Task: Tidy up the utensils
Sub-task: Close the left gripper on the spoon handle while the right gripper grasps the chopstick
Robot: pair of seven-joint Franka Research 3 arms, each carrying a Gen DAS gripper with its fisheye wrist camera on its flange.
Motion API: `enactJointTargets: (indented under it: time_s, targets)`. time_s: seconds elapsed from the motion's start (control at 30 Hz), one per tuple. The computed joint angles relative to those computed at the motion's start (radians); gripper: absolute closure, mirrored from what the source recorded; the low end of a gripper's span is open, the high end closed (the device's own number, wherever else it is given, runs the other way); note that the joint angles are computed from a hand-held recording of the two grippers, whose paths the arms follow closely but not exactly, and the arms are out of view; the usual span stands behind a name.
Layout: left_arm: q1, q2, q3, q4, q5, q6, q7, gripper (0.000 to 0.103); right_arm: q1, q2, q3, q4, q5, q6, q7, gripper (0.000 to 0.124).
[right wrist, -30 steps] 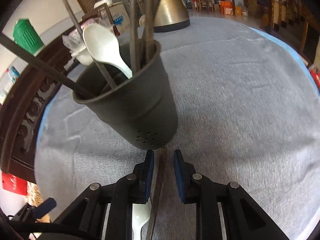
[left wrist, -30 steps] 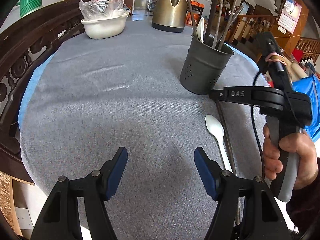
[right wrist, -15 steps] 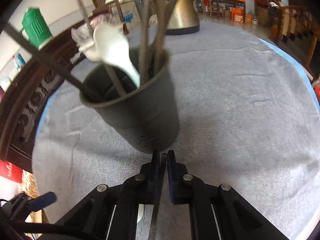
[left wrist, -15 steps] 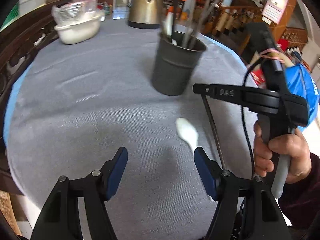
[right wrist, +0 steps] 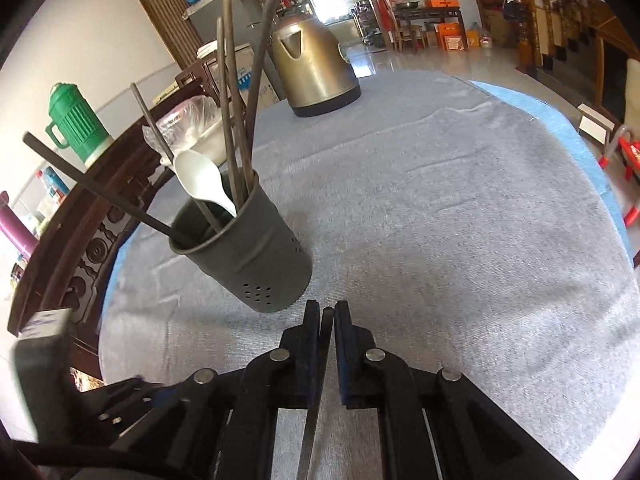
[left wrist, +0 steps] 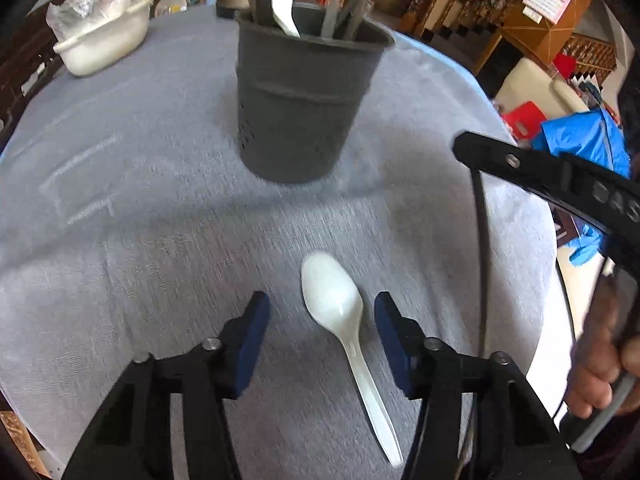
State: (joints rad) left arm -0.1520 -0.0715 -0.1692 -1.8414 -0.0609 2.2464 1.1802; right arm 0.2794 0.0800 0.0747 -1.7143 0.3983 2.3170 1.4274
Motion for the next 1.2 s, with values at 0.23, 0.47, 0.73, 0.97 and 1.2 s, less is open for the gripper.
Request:
enactJointTargets:
  time_s: [0.23,0.47,0.73,0.97,1.2]
  targets:
    - [0.012,0.035,0.007,0.025,-0.042,0.009,0.048,0.072,0.0,-0.018,0.005,0.013,0.064,0.0,-0.025,0.116]
    - [0.026,-0.049,0.023,-0.06,-0.07,0.06,0.069,0.073,0.007,-0.048,0.006,0.011,0.076,0.01,-0.046,0.116]
    - [0.039,-0.155,0.035,-0.128,0.004,0.14,-0.004,0.088,-0.012,0.048,-0.016,0.137,-0.037,-0.247,0.104,0.11]
    - [0.031,-0.183,0.021,-0.131,0.107,0.163,-0.054,0.093,-0.004,0.088,-0.01,0.171,-0.097,-0.342,0.136,0.106]
    - [0.014,-0.138,0.058,-0.097,-0.021,0.067,-0.025,0.09,0.015,0.116,-0.01,0.196,-0.152,-0.395,0.171,0.105]
